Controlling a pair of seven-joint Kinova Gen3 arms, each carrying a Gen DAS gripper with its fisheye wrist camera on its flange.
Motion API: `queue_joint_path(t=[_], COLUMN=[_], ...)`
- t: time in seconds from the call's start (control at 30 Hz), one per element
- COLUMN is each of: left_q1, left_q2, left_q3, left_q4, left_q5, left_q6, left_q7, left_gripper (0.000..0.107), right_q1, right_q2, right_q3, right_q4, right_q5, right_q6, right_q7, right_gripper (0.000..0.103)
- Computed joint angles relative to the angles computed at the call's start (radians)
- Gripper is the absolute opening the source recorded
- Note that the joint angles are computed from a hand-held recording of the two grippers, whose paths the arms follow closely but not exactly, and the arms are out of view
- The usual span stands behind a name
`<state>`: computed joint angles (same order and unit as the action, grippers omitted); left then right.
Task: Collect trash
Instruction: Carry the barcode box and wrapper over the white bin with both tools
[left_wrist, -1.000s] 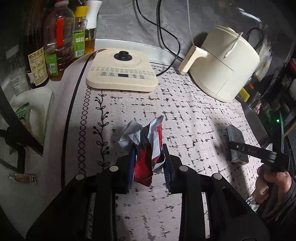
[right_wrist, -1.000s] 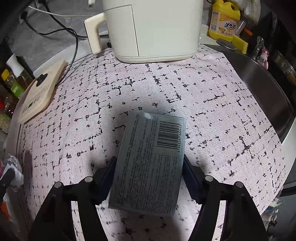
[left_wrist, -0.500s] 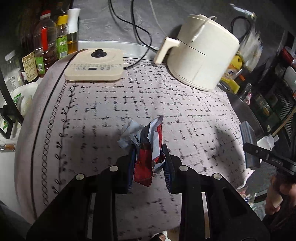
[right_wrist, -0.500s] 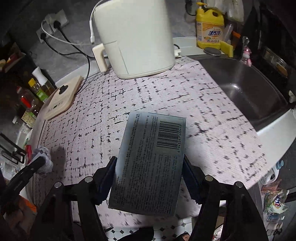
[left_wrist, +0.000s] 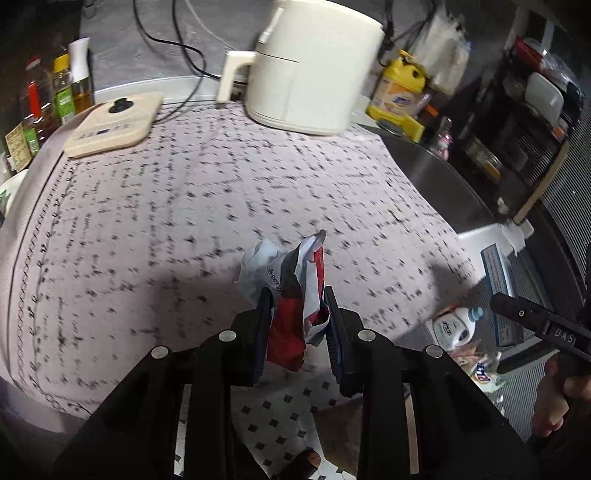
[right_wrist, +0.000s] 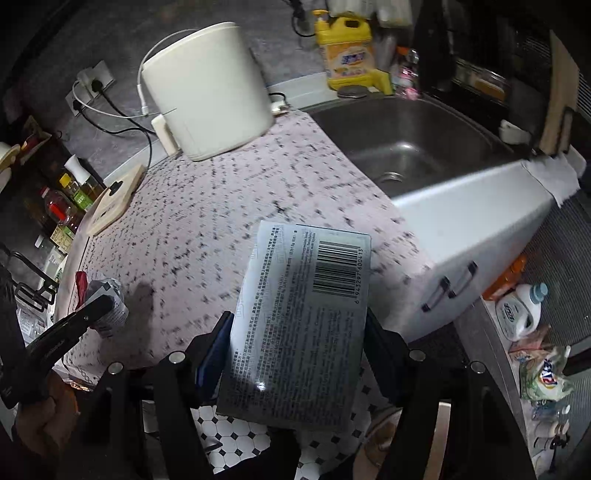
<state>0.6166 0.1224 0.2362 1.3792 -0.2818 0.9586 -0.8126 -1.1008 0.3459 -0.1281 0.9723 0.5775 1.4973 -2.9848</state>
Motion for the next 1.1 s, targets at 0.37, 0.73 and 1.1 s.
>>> queue_joint_path(t=[0.37, 0.73, 1.1], left_q1=[0.176, 0.305, 0.399], left_q2=[0.074, 0.167, 0.275], left_q3=[0.031, 0.037, 0.036], left_q4=[-0.029, -0.062, -0.165], left_q5=[-0.076, -0.031, 0.056], left_q6=[0.018, 0.001, 0.034], left_q7=[0.131, 0.107, 0.002], left_gripper=[0.027, 0.027, 0.027], right_q1=[0.032, 0.093, 0.159], right_q2=[-0.216, -0.365, -0.470], right_q3=[-0.134, -0.311, -0.445], right_q4=[0.367, 0.616, 0.753], right_q5=[-0.018, -0.126, -0.220], right_q6=[-0.023, -0.021, -0.031], right_q7=[-0.250, -0.513, -0.717], right_gripper=[0.067, 0.068, 0.085])
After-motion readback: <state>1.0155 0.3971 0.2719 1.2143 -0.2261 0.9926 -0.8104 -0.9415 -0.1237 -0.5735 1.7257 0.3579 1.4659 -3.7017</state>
